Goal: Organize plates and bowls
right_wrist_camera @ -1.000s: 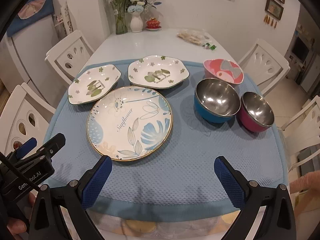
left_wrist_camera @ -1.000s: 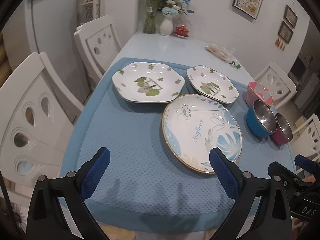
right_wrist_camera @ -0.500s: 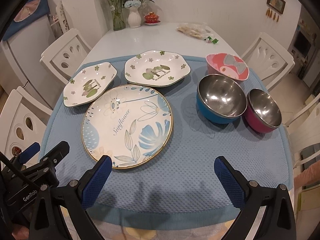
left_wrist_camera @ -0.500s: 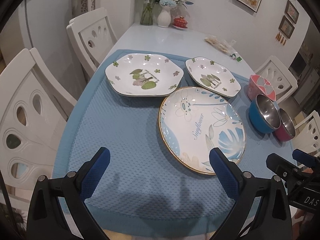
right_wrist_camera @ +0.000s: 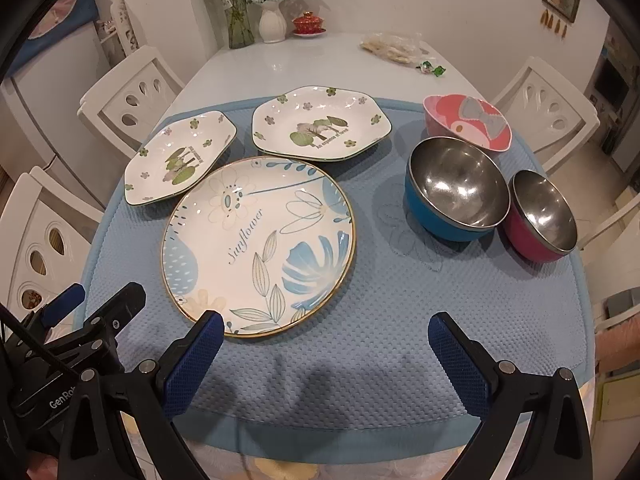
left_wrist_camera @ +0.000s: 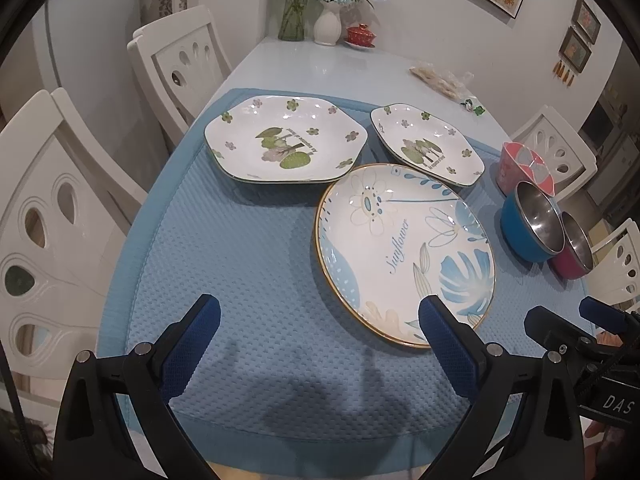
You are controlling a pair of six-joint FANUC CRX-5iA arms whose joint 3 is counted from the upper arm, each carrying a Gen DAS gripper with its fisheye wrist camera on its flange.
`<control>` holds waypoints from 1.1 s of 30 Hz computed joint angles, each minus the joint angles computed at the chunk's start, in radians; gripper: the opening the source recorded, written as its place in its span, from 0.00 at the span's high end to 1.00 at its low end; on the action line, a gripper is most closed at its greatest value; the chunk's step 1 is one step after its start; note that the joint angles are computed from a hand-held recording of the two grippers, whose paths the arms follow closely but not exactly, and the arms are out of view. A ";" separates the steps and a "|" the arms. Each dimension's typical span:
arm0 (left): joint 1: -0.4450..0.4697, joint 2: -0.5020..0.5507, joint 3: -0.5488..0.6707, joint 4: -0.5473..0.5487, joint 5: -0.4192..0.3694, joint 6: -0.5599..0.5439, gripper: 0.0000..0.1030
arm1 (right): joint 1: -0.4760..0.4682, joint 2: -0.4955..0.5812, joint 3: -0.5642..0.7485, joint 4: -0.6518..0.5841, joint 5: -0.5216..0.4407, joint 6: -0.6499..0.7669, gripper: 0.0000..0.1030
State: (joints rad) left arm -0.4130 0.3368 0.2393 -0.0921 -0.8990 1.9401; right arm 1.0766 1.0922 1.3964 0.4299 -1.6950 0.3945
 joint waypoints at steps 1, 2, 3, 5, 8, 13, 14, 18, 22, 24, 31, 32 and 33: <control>0.000 0.000 -0.001 0.000 0.001 0.001 0.03 | 0.000 0.015 0.029 0.000 -0.013 0.007 0.01; 0.000 0.000 0.001 -0.002 0.001 0.002 0.03 | 0.000 0.024 0.046 -0.002 -0.021 0.007 0.01; 0.001 0.001 0.001 0.001 0.000 -0.001 0.03 | -0.001 0.011 0.022 -0.005 -0.010 0.001 0.01; 0.001 0.000 0.000 0.003 0.000 -0.001 0.03 | -0.002 -0.032 -0.061 -0.011 0.027 -0.019 0.01; 0.002 0.001 -0.001 0.007 -0.001 -0.004 0.03 | -0.002 -0.056 -0.106 -0.018 0.047 -0.032 0.01; 0.003 0.001 -0.005 0.007 0.008 -0.007 0.03 | -0.003 -0.073 -0.139 -0.022 0.063 -0.041 0.01; 0.003 0.003 -0.005 0.008 0.007 -0.009 0.03 | -0.003 -0.077 -0.146 -0.022 0.067 -0.041 0.01; 0.009 0.015 0.003 0.023 0.014 -0.032 0.03 | -0.005 -0.057 -0.136 0.043 0.057 0.008 0.01; 0.018 0.047 0.038 0.026 0.022 -0.063 0.04 | -0.030 -0.095 -0.214 0.060 0.126 0.042 0.01; 0.024 0.069 0.062 0.031 0.021 -0.070 0.04 | -0.046 -0.096 -0.214 0.036 0.140 0.047 0.01; 0.051 0.155 0.130 0.114 -0.009 -0.127 0.04 | -0.091 -0.047 -0.149 -0.064 0.138 0.046 0.05; 0.055 0.161 0.130 0.127 -0.009 -0.137 0.04 | -0.097 -0.018 -0.098 -0.080 0.115 0.061 0.08; 0.055 0.170 0.139 0.128 -0.014 -0.140 0.04 | -0.102 0.030 -0.012 -0.094 0.074 0.083 0.09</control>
State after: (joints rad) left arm -0.3581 0.5068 0.3779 0.0362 -0.9129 1.7999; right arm 0.9748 1.1223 1.3844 0.3358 -1.6209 0.4776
